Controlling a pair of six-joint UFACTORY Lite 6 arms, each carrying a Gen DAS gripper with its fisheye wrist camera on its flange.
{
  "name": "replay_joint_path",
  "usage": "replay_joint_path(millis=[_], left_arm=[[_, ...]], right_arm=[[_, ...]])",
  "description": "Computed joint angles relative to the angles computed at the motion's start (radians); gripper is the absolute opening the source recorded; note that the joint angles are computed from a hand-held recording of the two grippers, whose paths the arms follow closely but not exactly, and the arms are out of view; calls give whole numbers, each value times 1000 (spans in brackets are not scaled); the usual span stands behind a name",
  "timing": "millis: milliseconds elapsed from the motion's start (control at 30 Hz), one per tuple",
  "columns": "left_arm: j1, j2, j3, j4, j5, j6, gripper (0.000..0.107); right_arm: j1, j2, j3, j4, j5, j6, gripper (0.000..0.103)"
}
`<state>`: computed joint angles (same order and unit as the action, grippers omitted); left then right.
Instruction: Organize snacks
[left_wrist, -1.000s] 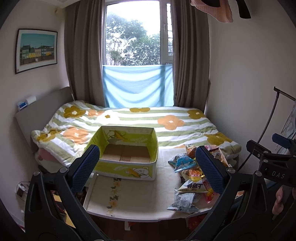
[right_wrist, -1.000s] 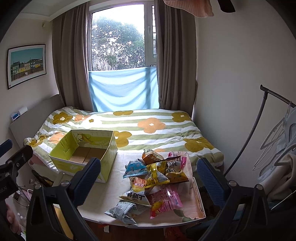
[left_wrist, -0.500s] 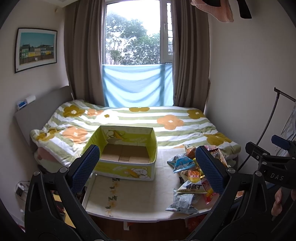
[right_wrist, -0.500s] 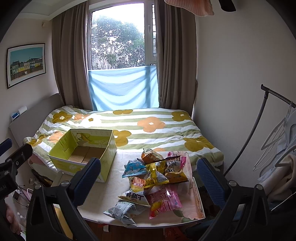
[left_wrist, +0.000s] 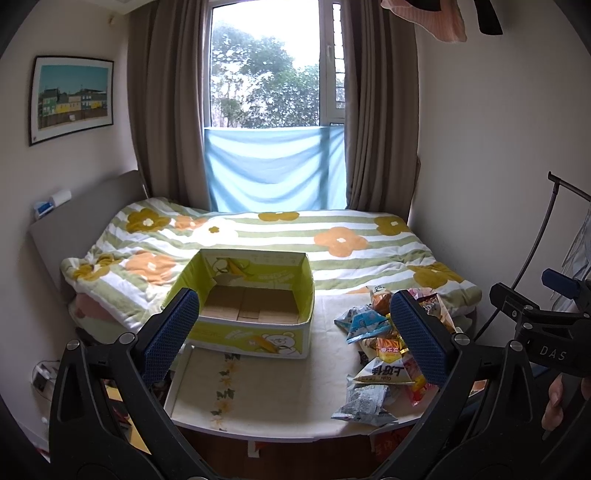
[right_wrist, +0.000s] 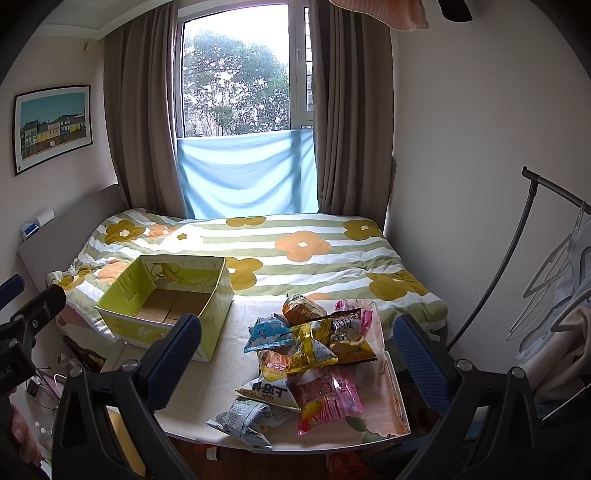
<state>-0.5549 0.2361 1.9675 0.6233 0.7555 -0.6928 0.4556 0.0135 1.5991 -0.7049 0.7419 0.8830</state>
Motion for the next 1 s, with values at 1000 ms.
replay_joint_path(millis=[1000], left_arm=[[107, 342, 216, -612, 16, 554, 102]], right_arm=[[-172, 25, -158, 229, -103, -93, 103]])
